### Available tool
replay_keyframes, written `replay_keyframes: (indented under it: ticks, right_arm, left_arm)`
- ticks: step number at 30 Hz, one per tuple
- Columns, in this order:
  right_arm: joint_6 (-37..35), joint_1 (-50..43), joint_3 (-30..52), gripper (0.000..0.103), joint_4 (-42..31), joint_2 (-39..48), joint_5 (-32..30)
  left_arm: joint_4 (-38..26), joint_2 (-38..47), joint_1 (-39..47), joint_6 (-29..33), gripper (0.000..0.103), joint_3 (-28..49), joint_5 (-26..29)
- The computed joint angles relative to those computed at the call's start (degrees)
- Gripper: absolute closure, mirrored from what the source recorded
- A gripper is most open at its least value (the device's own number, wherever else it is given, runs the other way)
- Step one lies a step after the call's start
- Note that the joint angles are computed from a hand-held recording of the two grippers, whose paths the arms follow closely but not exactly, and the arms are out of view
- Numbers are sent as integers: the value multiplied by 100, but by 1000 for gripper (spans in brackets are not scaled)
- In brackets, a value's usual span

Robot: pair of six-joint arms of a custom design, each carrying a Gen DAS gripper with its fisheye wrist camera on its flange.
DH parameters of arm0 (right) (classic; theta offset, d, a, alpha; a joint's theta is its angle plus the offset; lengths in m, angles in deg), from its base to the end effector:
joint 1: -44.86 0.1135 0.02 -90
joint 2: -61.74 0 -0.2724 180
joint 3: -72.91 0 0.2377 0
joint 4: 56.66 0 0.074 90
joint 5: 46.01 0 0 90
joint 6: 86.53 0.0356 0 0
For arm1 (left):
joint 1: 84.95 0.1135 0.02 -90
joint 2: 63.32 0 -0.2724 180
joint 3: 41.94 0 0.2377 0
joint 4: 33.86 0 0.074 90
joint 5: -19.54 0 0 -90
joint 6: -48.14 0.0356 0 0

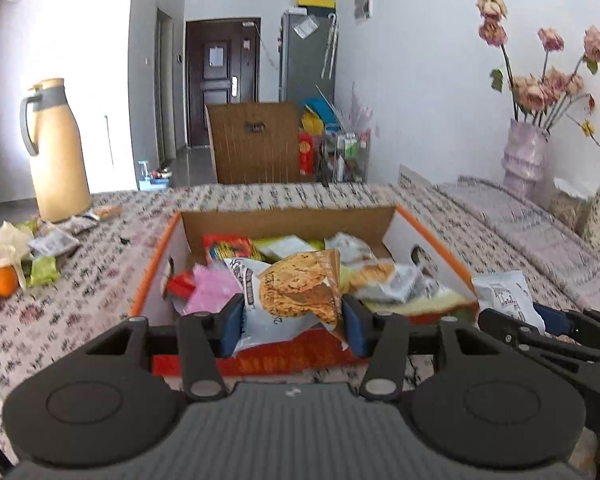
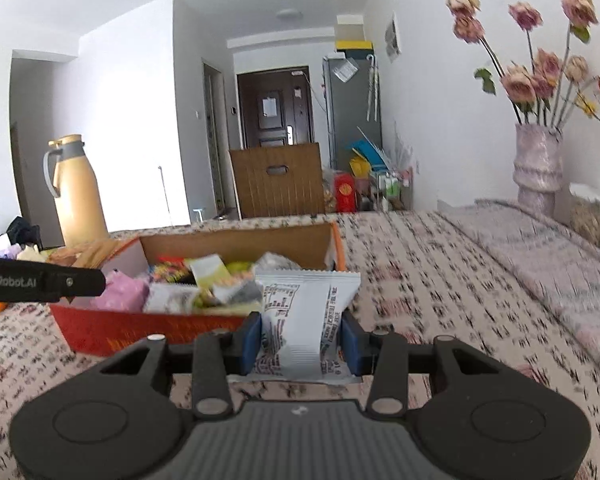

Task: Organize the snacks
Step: 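Carry both cracker packets over the cardboard box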

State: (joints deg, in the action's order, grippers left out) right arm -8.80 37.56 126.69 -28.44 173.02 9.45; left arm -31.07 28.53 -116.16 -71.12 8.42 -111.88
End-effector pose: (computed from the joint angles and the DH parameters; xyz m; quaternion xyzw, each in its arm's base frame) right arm 0.3365 -0.0228 0.1163 -0.1856 0.8167 0.1704 0.5192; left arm 0.2563 -0.1278 0.1653 -0.1387 0.8457 0.0715 0.5103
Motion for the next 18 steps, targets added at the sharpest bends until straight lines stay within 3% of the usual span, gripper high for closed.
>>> replay_keyframes:
  ticks: [18]
  right_arm:
    - [345,1236,1208,62,-333,302,840]
  left_arm:
    - [411,295,1303,817,51,560,578]
